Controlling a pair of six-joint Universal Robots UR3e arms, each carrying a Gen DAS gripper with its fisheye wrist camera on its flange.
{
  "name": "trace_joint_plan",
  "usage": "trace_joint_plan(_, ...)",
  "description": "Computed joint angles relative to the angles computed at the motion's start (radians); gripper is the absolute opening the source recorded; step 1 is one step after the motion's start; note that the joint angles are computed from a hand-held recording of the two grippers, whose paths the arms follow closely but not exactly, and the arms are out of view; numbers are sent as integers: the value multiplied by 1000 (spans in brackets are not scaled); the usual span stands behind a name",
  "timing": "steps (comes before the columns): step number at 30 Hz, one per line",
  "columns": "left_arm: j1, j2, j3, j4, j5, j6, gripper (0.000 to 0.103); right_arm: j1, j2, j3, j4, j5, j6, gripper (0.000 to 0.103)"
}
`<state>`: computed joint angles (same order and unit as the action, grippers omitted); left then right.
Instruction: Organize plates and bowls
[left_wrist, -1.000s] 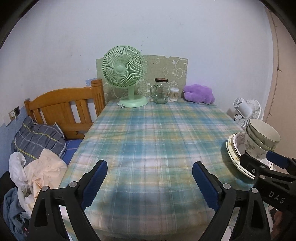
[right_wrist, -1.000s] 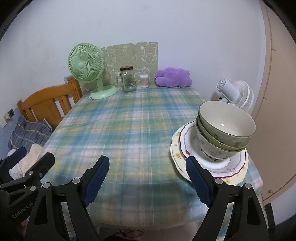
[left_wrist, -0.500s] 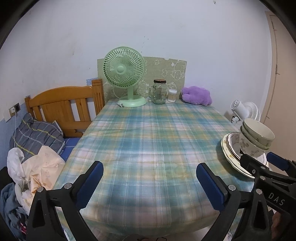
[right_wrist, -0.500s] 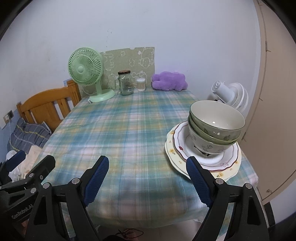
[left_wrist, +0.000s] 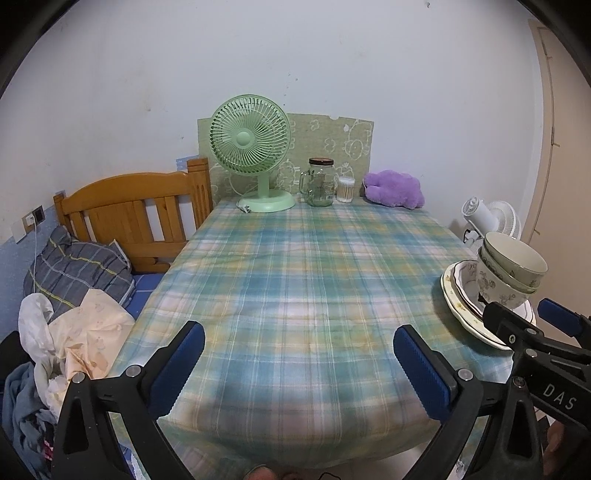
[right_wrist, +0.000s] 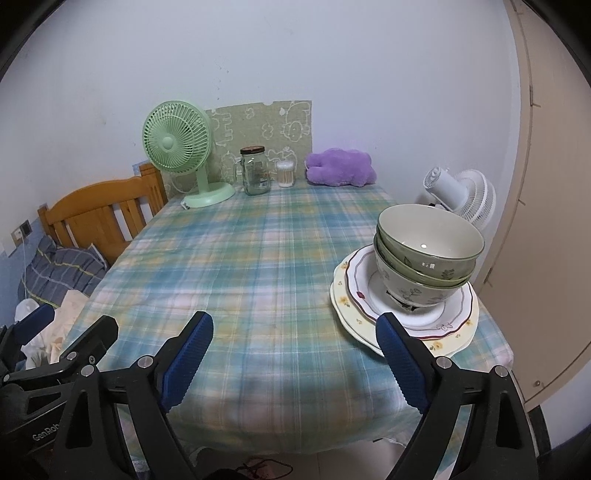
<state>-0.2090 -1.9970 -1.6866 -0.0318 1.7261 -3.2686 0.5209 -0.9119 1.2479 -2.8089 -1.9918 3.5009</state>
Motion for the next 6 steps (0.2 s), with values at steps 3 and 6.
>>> trace_joint_plan(3, -1, 3, -2, -2, -2, 1, 103, 2, -8, 9, 3, -1, 8, 92)
trace_joint_plan(6, 0, 7, -9, 4, -7, 3, 103, 3, -11, 9, 9, -6, 13, 92)
